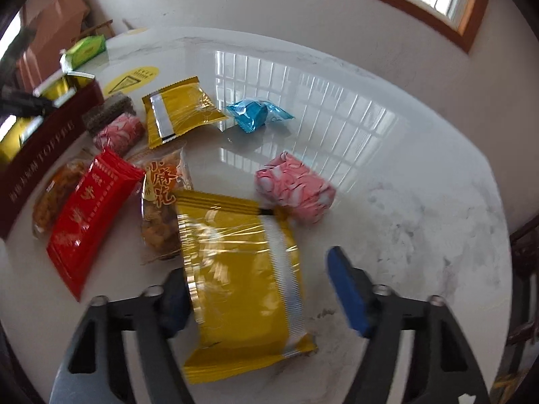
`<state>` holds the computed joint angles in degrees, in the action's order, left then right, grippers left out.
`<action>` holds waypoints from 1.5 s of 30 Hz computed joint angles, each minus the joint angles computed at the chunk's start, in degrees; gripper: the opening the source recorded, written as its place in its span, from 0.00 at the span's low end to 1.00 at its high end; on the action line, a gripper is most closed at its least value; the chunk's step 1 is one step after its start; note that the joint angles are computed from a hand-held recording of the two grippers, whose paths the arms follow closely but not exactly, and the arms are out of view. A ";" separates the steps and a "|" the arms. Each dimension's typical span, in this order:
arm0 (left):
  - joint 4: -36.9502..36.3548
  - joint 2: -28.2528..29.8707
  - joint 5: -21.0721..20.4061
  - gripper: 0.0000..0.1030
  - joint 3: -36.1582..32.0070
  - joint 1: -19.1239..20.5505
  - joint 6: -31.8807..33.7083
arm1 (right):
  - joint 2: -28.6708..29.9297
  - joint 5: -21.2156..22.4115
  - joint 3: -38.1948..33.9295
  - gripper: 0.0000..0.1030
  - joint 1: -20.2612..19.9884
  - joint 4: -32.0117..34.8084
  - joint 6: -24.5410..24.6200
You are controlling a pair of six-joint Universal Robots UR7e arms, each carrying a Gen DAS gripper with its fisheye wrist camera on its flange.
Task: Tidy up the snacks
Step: 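Release the bar into the tin while the right gripper drops the gold packet there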
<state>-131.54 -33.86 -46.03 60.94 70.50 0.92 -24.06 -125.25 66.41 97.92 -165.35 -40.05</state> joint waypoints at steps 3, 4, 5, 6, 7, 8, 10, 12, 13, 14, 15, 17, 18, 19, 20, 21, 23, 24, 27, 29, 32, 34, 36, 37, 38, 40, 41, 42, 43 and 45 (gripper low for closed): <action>1.33 0.80 0.40 0.51 -1.13 0.23 -0.13 | -0.40 -0.50 0.30 0.45 -0.07 0.47 3.38; 1.92 1.07 0.46 0.51 -1.62 0.33 -0.22 | -0.78 -0.38 0.90 0.45 -0.11 0.34 4.12; 2.06 1.23 0.50 0.51 -1.97 0.43 -0.16 | -1.27 -0.19 1.71 0.44 -0.19 0.06 5.00; 2.06 1.27 0.51 0.54 -2.09 0.49 -0.18 | -2.00 0.28 2.91 0.44 -0.31 -0.49 6.04; 2.40 1.37 0.50 0.56 -2.39 0.50 -0.48 | -2.77 0.91 4.31 0.44 -0.40 -1.36 6.80; 3.03 1.35 0.03 0.56 -2.85 0.61 -1.06 | -3.84 1.78 6.24 0.44 -0.48 -2.77 7.52; 2.80 0.92 -0.90 0.56 -2.73 0.65 -1.66 | -5.74 2.94 9.43 0.44 -0.56 -4.75 9.01; 2.04 0.07 -1.94 0.56 -1.97 0.61 -2.44 | -7.68 4.49 12.21 0.44 -0.48 -6.22 11.18; 0.96 -0.73 -3.16 0.56 -0.99 0.56 -2.42 | -8.71 5.60 13.72 0.44 -0.39 -7.19 12.36; -0.60 -1.64 -3.57 0.56 0.64 0.35 -2.34 | -9.39 6.46 14.67 0.44 -0.26 -7.81 13.23; -1.94 -2.31 -3.42 0.56 1.83 0.08 -2.20 | -10.24 7.71 15.86 0.44 -0.06 -8.48 14.29; -5.59 -3.99 -2.46 0.56 5.06 -0.68 -1.78 | -11.44 10.29 17.40 0.44 0.43 -9.07 15.75; -8.14 -5.17 -2.07 0.56 7.32 -1.14 -1.68 | -11.70 11.46 17.87 0.44 1.04 -9.43 16.33; -10.66 -6.21 -1.70 0.56 9.42 -1.59 -1.46 | -11.91 12.42 18.12 0.44 1.47 -9.44 16.63; -14.04 -7.64 -0.84 0.56 12.33 -2.20 -1.07 | -11.93 13.73 18.08 0.44 2.08 -9.20 17.10; -15.96 -8.63 0.06 0.56 14.28 -2.68 -1.04 | -11.86 15.36 17.85 0.44 2.71 -8.81 17.53; -18.70 -10.89 2.32 0.56 18.19 -3.60 -1.53 | -11.15 18.18 16.75 0.44 4.03 -7.72 18.19; -20.47 -12.39 3.15 0.56 20.64 -3.97 -1.65 | -10.41 19.97 15.68 0.44 4.82 -6.82 18.58; -23.48 -16.11 5.69 0.56 26.44 -4.79 -3.12 | -7.59 24.00 11.61 0.44 6.62 -3.41 19.46; -25.15 -19.03 6.45 0.56 30.71 -5.23 -4.05 | -4.82 25.84 8.04 0.44 7.81 -1.10 20.09; -26.44 -22.40 8.43 0.56 35.66 -5.99 -5.03 | 0.83 28.26 -0.15 0.44 9.12 4.34 22.19; -26.68 -24.26 8.85 0.56 38.20 -6.20 -5.54 | 5.51 29.08 -7.37 0.44 9.72 9.49 25.31; -24.87 -25.96 10.09 0.57 40.25 -6.43 -6.78 | 10.63 27.66 -15.59 0.44 10.54 14.80 27.68; -23.97 -26.71 10.16 0.57 40.93 -6.36 -7.44 | 12.71 26.61 -18.74 0.44 10.80 16.92 28.49; -23.55 -27.56 9.88 0.57 41.74 -6.25 -7.85 | 15.99 25.39 -24.07 0.44 11.25 20.25 29.55; -24.13 -28.75 9.52 0.57 43.03 -5.98 -7.83 | 20.64 22.91 -31.80 0.44 11.91 24.95 30.51; -24.66 -29.35 9.59 0.57 43.74 -5.85 -7.83 | 23.97 21.38 -37.52 0.44 12.30 28.36 31.20; -24.78 -29.61 9.67 0.57 43.91 -5.72 -7.75 | 26.51 20.64 -41.79 0.45 12.45 30.54 31.61; -24.83 -29.88 9.81 0.57 44.07 -5.57 -7.64 | 27.97 19.87 -44.39 0.45 12.59 32.22 31.89; -25.58 -30.45 10.06 0.57 44.40 -5.14 -7.13 | 33.22 17.50 -53.68 0.45 13.19 36.60 31.94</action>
<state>-157.12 -64.32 -35.97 105.34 65.37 -6.21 9.16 -107.75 12.72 111.12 -128.75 -8.11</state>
